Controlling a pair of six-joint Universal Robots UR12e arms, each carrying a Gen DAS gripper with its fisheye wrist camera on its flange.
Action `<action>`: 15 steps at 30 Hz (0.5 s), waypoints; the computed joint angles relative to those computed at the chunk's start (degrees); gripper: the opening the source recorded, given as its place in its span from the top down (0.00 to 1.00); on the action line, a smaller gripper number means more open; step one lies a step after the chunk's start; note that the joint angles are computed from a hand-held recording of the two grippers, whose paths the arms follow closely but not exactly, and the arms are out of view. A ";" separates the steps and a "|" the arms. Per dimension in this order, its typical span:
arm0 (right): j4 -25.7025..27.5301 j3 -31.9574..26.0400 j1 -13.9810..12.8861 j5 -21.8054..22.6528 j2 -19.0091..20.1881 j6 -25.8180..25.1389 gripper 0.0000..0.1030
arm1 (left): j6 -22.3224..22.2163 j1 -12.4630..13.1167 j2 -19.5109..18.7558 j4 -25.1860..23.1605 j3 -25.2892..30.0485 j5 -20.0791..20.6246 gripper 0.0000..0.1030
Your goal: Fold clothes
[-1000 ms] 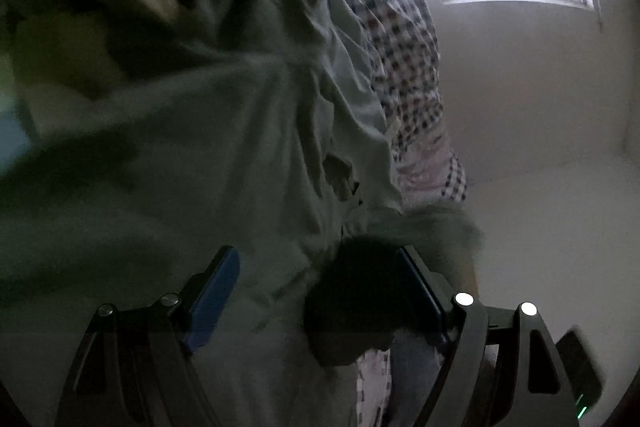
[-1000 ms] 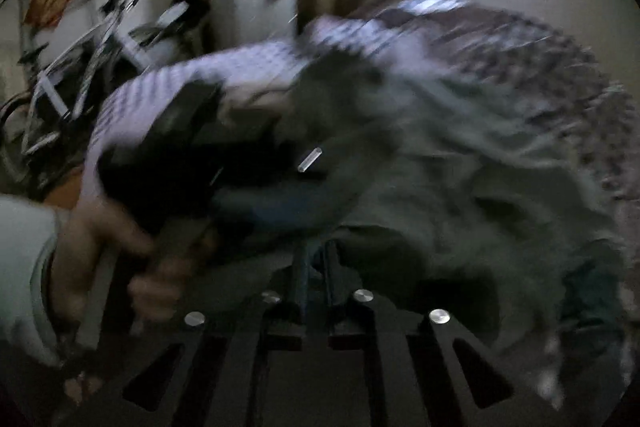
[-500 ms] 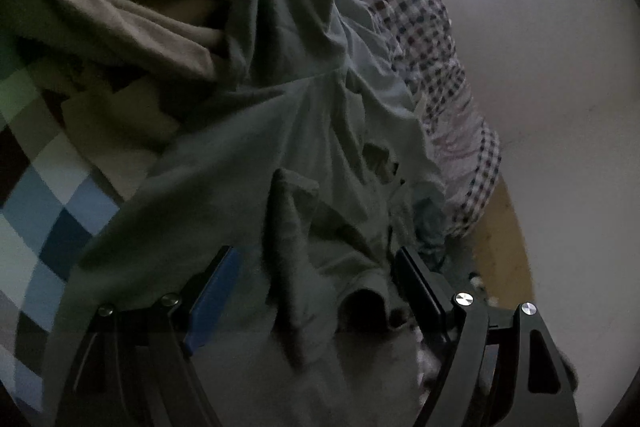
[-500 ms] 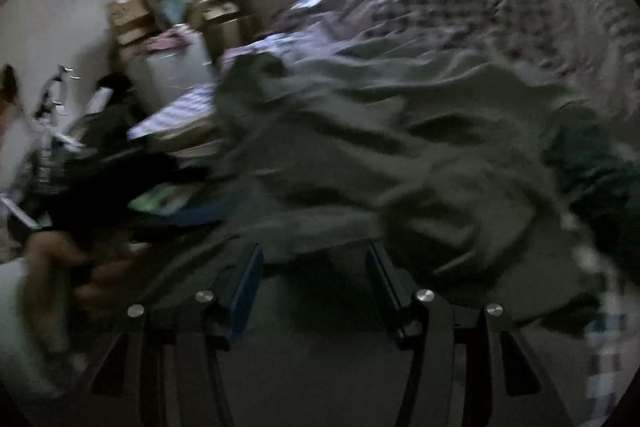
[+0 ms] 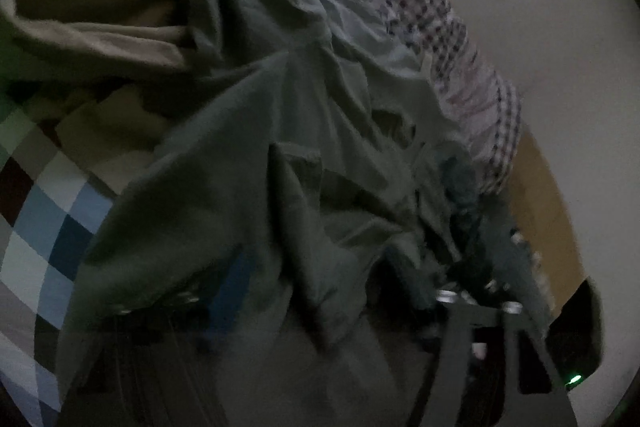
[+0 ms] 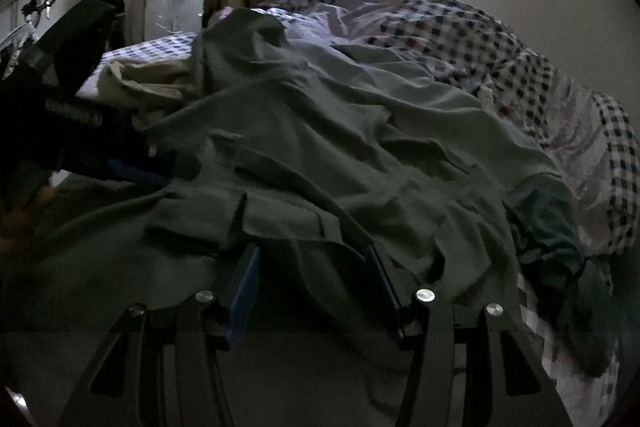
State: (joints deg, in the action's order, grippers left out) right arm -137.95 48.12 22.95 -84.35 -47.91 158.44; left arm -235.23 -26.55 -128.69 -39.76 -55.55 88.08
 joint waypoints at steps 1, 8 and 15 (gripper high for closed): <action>0.12 0.02 -0.02 -0.19 0.01 0.13 0.46 | 1.27 -0.30 -0.30 -2.41 0.99 1.19 0.57; 2.79 0.56 -0.17 0.12 -0.60 -2.12 0.91 | 5.04 -0.98 -0.68 -5.97 2.19 4.30 0.96; 7.99 2.12 -1.96 8.16 -3.28 -6.68 0.97 | 1.26 -1.00 2.24 2.73 -2.71 10.87 0.99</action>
State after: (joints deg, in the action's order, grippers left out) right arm -129.96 50.23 20.99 -76.19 -51.19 151.75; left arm -233.97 -27.54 -126.46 -37.03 -58.26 98.95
